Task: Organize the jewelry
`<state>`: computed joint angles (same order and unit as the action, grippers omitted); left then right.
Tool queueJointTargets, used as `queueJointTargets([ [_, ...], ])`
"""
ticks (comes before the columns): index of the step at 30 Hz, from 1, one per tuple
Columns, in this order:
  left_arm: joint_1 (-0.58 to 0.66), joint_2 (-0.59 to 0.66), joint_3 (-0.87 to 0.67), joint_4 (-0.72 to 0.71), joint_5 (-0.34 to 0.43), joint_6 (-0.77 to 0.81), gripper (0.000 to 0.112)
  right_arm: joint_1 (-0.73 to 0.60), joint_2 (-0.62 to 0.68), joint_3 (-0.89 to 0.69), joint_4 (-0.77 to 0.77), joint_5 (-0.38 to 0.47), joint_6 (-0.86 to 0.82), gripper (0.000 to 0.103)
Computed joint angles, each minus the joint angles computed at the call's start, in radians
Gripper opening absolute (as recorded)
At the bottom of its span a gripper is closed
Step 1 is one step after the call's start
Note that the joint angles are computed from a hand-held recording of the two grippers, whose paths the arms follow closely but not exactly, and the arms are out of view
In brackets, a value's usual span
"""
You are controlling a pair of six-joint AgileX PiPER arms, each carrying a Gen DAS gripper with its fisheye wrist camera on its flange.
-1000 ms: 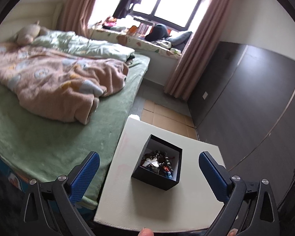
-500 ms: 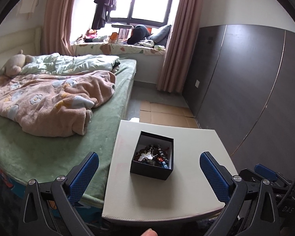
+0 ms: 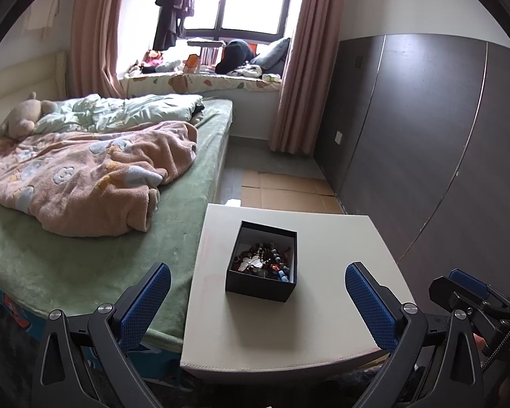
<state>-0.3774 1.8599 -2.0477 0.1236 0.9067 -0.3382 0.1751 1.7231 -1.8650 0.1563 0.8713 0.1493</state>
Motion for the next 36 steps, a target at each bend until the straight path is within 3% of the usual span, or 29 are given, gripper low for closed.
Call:
queueJointTargets([
  [21, 0.001, -0.017, -0.001, -0.021, 0.031, 0.016, 0.102, 0.026, 0.012, -0.041, -0.094, 0.053, 0.083, 0.103],
  [36, -0.010, -0.024, 0.001, -0.008, 0.038, 0.016, 0.102, 0.012, 0.003, -0.024, -0.076, 0.035, 0.076, 0.103],
])
